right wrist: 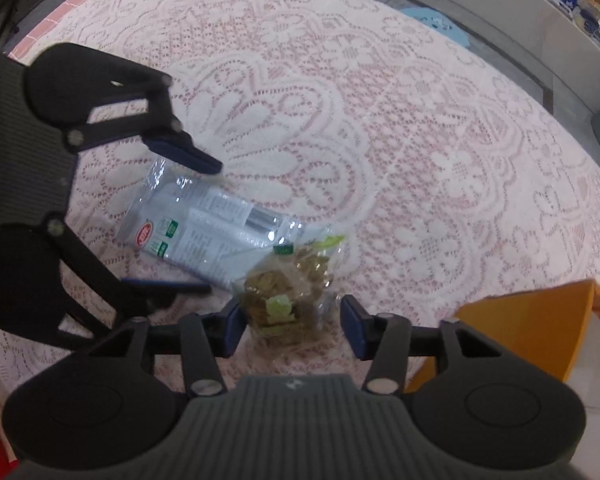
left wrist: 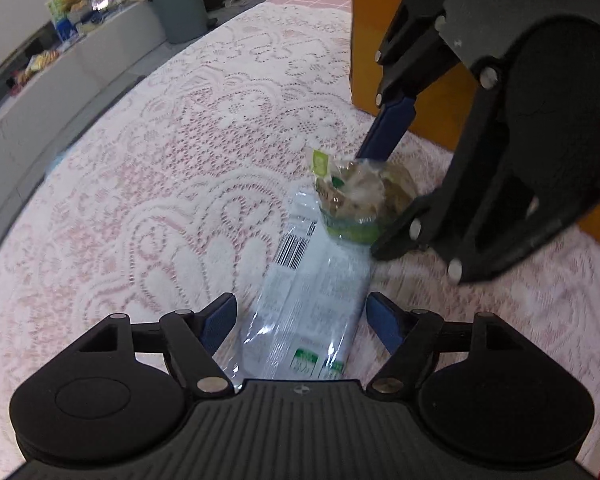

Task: Organize snacks
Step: 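Grasp the clear nut bag with the right tool while the left grasps the white pack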

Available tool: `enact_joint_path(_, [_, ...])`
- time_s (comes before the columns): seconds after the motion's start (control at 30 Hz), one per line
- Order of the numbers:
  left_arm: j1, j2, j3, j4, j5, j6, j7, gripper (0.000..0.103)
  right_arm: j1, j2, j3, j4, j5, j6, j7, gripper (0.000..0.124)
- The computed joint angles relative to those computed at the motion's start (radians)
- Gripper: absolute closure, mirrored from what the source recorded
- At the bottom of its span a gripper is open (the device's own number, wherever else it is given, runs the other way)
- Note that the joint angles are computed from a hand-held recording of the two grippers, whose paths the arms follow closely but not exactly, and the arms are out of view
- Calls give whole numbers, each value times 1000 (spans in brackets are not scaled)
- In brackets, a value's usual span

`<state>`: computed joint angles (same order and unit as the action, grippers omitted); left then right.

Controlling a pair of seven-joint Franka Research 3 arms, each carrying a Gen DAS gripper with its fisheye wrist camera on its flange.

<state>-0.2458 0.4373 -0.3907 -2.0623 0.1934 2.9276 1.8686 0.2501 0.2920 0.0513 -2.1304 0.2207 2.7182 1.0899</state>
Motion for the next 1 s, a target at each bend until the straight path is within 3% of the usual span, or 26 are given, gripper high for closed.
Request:
enact_joint_path(0.07, [21,15,-27,10,-32,-4,8,16,-15,2,15,0,35,18,-26,71])
enact_joint_path(0.13, [8,14,-16,12,-34,-3,-16,16,-23,6,25,4,65,19,-45,71])
enact_joint_path(0.33, [-83,-11,66,21,37,-33,-131,32,1,3,7,-11,38,43,-20,81])
enact_joint_path(0.7, [-225,-79,214,-24,278,-7,-472,42,-6,-59,8,-82,56,97,20,87])
enact_joint_path(0.83, [-236,-114,232,-36,366,-30,-586,43,1,-98,2,-115,46,116,39,87])
enact_joint_path(1.0, [-189,-189,201,-91,383,-41,-663,43,-7,-158,14,-165,79,135,28,88])
